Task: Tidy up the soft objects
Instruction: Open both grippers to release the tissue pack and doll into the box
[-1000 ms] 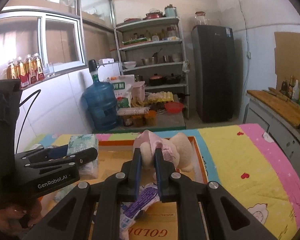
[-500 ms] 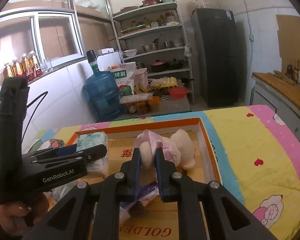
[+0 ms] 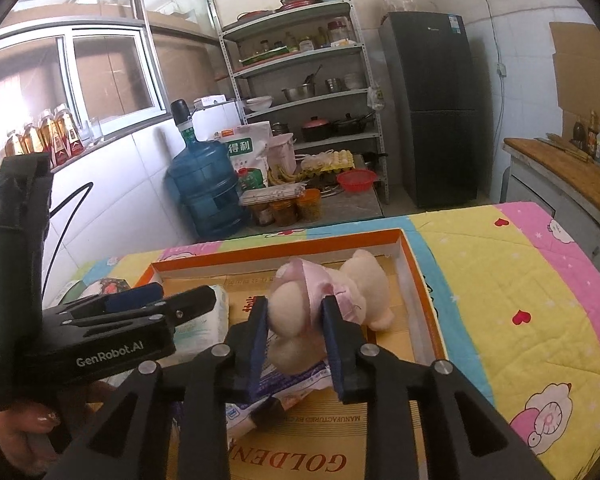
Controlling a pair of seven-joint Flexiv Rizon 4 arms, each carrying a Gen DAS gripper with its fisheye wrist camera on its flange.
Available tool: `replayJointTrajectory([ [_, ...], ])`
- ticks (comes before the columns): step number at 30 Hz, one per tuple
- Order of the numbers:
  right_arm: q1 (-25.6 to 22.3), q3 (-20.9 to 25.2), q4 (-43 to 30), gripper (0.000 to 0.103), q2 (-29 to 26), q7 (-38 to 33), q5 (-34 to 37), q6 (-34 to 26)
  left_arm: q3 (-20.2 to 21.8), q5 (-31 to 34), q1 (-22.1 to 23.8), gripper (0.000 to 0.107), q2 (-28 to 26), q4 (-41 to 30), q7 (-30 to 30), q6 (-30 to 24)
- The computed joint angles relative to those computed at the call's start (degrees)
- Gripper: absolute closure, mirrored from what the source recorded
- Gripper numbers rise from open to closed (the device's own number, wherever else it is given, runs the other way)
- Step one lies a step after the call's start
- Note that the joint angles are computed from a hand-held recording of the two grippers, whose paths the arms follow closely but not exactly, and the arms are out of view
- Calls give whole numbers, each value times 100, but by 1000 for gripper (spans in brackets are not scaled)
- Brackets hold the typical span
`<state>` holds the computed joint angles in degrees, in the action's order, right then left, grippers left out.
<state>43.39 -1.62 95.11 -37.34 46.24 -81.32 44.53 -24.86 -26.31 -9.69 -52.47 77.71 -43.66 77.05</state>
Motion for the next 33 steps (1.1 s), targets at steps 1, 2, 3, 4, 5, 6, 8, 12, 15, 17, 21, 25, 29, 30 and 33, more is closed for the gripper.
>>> replayJointTrajectory([
  [1,7,-1,-1,69,1,2,0,-15,-54,-21,37,32,14,38,18,48],
  [2,22,-4,-2,61,3,4,-2,-47,-125,-42,87,32,35,90,48,103],
  [3,33,-6,-2,52,5,6,-9,-75,-210,-61,152,32,56,154,97,168],
  [4,51,-13,0,49,12,20,-34,-111,-298,-80,212,32,75,213,142,240],
  [5,65,-20,6,46,21,47,-77,-139,-443,-103,308,32,106,314,220,359],
  [6,73,-23,12,46,29,73,-122,-157,-532,-108,370,32,125,375,264,434],
  [8,82,-17,23,46,43,123,-193,-205,-779,-107,548,32,173,541,374,624],
  [12,88,13,40,46,64,201,-277,-293,-1265,3,933,32,278,883,535,982],
  [15,89,34,56,46,88,327,-368,-323,-1568,205,1192,32,324,1094,559,1236],
  [17,103,55,50,46,94,328,-367,-385,-1780,392,1389,32,340,1233,535,1406],
  [21,210,94,-64,46,78,117,-237,-613,-2113,791,1737,32,378,1476,434,1676],
  [25,360,104,-176,46,87,-33,-169,-840,-2437,1145,2120,32,416,1709,242,1832],
  [29,498,112,-355,46,44,-174,-123,-963,-2721,1479,2495,32,464,1916,18,1898],
  [30,549,109,-433,46,17,-261,-96,-1012,-2792,1576,2602,32,480,1980,-34,1938],
  [33,673,78,-625,46,-55,-443,-35,-1103,-2962,1816,2888,32,526,2120,-210,1917],
])
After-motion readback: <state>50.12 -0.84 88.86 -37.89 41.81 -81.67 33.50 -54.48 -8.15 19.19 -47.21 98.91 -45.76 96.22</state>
